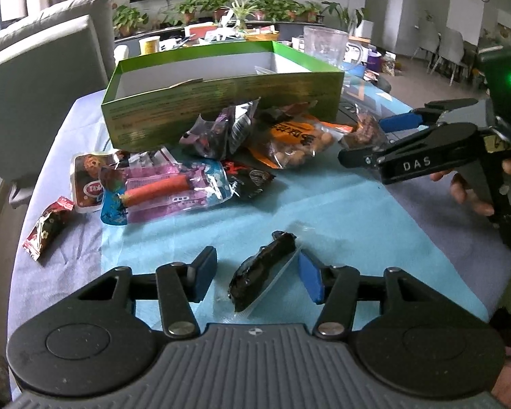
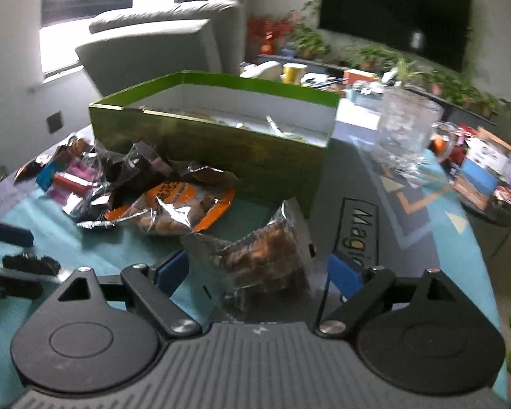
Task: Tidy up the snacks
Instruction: 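Grasp the dark wrapped bar with the left tool while the right tool grasps a clear bag of dried meat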
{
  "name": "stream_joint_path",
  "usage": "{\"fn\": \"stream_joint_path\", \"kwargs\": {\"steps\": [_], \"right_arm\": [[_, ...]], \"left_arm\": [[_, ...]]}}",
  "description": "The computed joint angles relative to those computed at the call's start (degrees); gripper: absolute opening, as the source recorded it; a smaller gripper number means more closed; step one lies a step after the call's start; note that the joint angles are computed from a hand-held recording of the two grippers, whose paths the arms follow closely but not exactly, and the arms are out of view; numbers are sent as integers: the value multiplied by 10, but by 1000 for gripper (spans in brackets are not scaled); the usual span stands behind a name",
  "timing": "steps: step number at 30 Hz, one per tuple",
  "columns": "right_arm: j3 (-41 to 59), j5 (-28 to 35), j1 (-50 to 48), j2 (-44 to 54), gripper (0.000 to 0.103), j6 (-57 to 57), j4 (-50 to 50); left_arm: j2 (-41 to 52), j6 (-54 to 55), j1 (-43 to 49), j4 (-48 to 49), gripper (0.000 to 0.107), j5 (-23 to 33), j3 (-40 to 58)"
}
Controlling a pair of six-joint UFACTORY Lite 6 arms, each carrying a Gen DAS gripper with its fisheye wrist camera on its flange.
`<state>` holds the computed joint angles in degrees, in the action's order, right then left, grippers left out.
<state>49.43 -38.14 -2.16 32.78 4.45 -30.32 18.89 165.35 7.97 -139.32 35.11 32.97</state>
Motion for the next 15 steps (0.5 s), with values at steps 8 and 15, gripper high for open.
{"fn": "stream_joint_path", "kwargs": {"steps": [8, 15], "right_arm": [[57, 17, -21, 41, 55, 83, -112], [-3, -14, -18, 10, 55, 52, -50]], "left_arm": [[2, -37, 1, -8, 34, -4, 9], [-17, -39, -7, -13, 27, -6, -7]]}}
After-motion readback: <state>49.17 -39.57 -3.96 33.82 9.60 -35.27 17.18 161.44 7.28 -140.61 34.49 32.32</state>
